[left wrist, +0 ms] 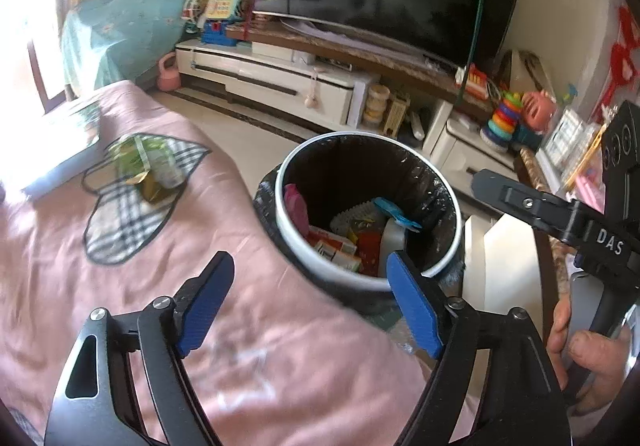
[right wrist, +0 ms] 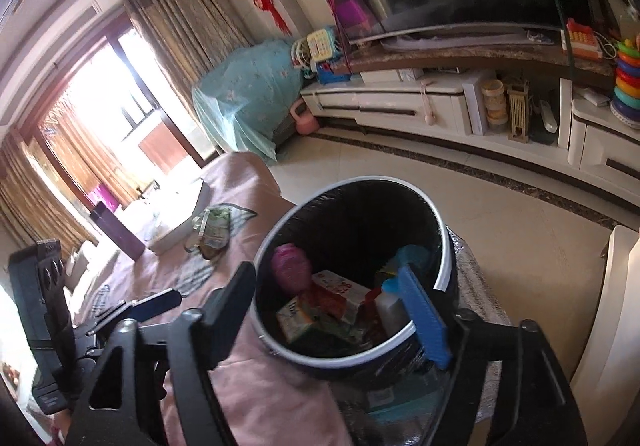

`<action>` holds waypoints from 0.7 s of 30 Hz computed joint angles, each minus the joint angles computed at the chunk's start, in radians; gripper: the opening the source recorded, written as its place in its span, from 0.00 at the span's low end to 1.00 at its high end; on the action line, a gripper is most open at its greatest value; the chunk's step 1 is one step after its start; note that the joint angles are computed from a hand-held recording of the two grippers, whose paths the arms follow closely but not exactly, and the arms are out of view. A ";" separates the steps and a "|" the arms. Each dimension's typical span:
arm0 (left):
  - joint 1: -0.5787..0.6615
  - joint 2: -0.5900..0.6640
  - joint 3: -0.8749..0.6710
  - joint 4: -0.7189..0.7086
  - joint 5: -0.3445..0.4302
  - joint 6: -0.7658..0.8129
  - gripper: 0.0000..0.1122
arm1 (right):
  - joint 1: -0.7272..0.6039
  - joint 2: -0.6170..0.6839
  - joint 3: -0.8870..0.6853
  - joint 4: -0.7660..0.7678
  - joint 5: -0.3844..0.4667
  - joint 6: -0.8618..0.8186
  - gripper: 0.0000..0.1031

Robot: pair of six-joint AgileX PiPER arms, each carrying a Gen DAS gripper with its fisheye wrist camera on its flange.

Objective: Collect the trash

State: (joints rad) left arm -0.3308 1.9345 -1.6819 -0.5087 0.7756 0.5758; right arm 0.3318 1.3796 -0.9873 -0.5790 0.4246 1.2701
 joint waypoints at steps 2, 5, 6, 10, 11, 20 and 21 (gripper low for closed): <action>0.033 -0.064 0.097 -0.055 -0.028 0.053 0.74 | 0.064 -0.029 0.023 -0.135 0.030 0.166 0.87; 0.082 -0.145 0.221 -0.134 -0.060 0.130 0.75 | 0.172 -0.062 0.049 -0.307 0.107 0.379 0.94; 0.102 -0.175 0.268 -0.169 -0.069 0.161 0.75 | 0.222 -0.069 0.056 -0.361 0.149 0.446 0.95; 0.166 -0.261 0.395 -0.287 -0.090 0.259 0.76 | 0.358 -0.068 0.059 -0.451 0.276 0.571 0.98; 0.183 -0.288 0.432 -0.323 -0.101 0.292 0.76 | 0.398 -0.063 0.056 -0.467 0.314 0.598 0.98; 0.293 -0.490 0.645 -0.577 -0.147 0.566 0.89 | 0.675 -0.025 -0.050 -0.587 0.690 0.644 1.00; 0.313 -0.530 0.692 -0.653 -0.167 0.644 0.92 | 0.722 -0.007 -0.067 -0.615 0.763 0.655 1.00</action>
State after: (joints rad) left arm -0.0182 1.4050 -0.9898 -1.1614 0.6084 1.2199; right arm 1.0537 1.3727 -1.0548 -1.1943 1.1875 1.9249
